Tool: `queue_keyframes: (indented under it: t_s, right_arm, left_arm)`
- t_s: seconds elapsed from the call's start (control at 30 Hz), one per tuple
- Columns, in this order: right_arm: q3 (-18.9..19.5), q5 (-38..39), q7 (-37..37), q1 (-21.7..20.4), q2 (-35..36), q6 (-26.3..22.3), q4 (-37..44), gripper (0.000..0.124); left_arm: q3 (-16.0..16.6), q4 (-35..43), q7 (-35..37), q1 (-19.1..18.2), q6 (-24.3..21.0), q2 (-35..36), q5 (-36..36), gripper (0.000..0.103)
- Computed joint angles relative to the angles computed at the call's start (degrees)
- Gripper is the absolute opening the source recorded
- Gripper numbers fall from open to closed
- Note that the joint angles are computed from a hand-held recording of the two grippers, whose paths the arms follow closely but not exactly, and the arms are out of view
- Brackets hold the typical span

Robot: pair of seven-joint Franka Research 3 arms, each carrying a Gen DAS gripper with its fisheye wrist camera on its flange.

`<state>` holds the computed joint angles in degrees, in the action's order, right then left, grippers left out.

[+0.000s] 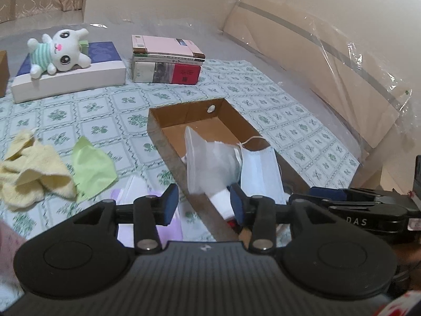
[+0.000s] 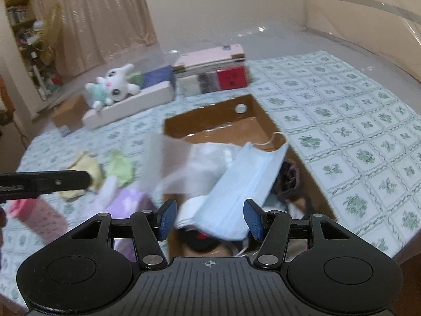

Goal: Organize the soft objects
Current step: 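Open both tools over the tray and withdraw them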

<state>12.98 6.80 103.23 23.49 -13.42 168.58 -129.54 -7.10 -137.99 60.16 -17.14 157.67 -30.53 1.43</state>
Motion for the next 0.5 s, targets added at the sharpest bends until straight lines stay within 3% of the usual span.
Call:
queue_keyframes:
  t_s: [0.27,0.5]
  right_arm:
    - [5.25,-0.58,6.39,-0.14,-7.57,2.99,-6.23,0.058]
    - [9.17,-2.02,10.96,-0.46,-10.60,3.41,-8.40,0.058]
  left_arm:
    - [-3.60,-6.52,-5.04,0.86,-5.49,-11.39,3.82,0.053]
    - [-4.40,-11.16,-7.57,0.27,-10.93,-20.08,7.18,0.064]
